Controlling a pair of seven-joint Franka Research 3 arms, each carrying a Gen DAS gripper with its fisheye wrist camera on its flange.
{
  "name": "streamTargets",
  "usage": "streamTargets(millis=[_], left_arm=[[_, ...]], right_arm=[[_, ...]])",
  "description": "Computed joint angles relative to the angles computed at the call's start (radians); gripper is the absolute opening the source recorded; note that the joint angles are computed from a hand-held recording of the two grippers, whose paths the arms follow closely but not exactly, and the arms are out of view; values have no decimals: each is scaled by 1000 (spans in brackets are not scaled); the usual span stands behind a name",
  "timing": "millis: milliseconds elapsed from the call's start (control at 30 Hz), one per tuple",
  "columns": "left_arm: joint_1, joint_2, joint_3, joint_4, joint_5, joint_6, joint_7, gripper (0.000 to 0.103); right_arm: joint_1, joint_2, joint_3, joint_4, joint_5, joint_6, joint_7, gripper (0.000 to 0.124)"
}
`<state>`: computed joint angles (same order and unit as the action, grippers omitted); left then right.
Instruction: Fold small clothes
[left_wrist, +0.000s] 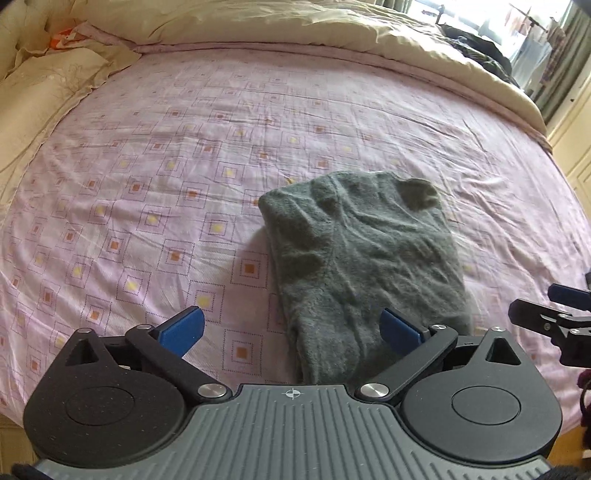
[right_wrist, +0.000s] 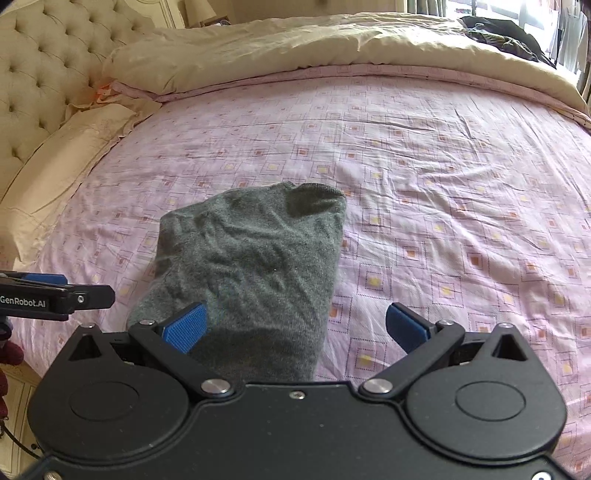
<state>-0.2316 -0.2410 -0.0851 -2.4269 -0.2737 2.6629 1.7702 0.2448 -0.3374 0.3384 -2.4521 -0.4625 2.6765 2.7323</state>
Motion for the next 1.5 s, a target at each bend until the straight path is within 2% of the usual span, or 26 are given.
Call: streamTargets(millis=[67,267,467,667,800,1033,1200,1267,1333,1500], left_arm=[[-9,-29,-7,-12,2,-19,-1,103],[-4,-111,-49,-45,111,-37,-142,102],[9,-149,-75,-50,252,-42,-294,102],[25,-160,-106,-36,394,-81,-422,101],[-20,-174,-64,-48,347,-77,-404,101],[-27,-199,-75,-62,381,-85,-413,101],[-56,-210,-56,-69,353,-99,-369,101],[-61,-215,-55,-71,345,-110,-359,99],[-61,-217,-58,-70,345,-125,-352,89],[-69,-217,-52,-68,326,-161,-338,88]], right_arm=[[10,-26,6,-3,5,-27,-2,103],[6,-119,27,-58,32,16,-9,103],[-13,-168,70,-70,51,-22,-37,102],[-18,-185,90,-66,57,-68,-35,102],[-15,-191,85,-67,77,-79,-29,102],[-36,-212,109,-50,53,-148,33,102],[-12,-191,92,-19,62,-224,28,102],[6,-189,72,-25,77,-215,24,102],[15,-190,61,-31,91,-202,26,102],[29,-184,50,-31,116,-185,10,102]])
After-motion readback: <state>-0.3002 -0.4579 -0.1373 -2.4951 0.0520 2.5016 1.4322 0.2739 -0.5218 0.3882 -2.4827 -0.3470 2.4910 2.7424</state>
